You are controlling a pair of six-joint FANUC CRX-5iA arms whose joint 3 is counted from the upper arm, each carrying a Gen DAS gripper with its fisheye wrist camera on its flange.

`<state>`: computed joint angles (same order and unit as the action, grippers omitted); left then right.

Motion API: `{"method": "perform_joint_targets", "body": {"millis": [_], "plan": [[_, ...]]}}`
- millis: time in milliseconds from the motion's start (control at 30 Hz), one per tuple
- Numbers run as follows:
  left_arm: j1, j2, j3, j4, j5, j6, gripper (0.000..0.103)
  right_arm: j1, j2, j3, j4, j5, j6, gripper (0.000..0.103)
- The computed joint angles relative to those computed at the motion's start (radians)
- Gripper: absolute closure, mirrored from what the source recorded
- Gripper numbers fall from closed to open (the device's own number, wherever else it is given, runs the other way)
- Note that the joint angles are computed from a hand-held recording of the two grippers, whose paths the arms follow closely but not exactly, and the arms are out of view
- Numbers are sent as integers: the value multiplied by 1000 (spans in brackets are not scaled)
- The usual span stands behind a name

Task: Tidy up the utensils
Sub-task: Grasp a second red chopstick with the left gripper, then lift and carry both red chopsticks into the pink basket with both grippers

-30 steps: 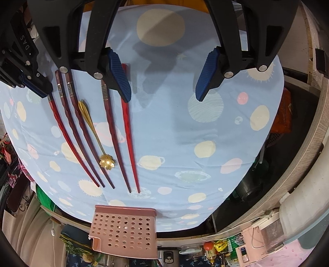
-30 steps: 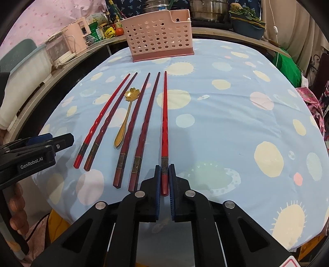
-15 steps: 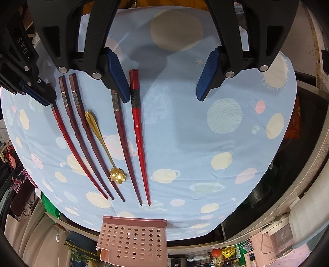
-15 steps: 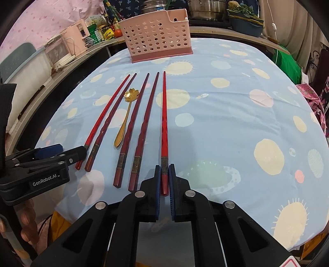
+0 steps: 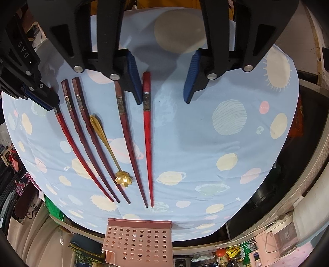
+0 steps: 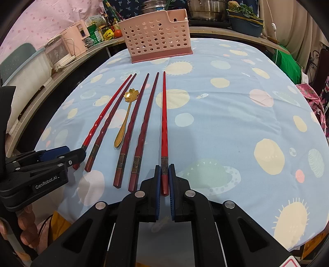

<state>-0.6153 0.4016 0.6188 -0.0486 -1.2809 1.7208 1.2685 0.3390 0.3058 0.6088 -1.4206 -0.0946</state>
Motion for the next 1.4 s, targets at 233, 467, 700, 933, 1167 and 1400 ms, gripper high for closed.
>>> {"method": "perform_joint_targets", "body": {"millis": [233, 467, 700, 933, 1167, 1400], "plan": [[5, 2, 2, 19, -5, -12, 93, 0, -1, -1, 0, 1, -1, 96], [11, 0, -2, 45, -9, -20, 95, 1, -3, -3, 3, 3, -5, 96], [17, -16, -1, 59, -2, -21, 96, 8, -15, -3, 47, -4, -24, 96], [32, -36, 14, 87, 23, -26, 96, 11, -38, 0, 129, -13, -42, 96], [50, -24, 88, 99, 35, -19, 96, -5, -59, 17, 227, -31, -31, 96], [63, 28, 231, 98, 37, -12, 96, -47, -56, 56, 315, -29, 22, 96]]}}
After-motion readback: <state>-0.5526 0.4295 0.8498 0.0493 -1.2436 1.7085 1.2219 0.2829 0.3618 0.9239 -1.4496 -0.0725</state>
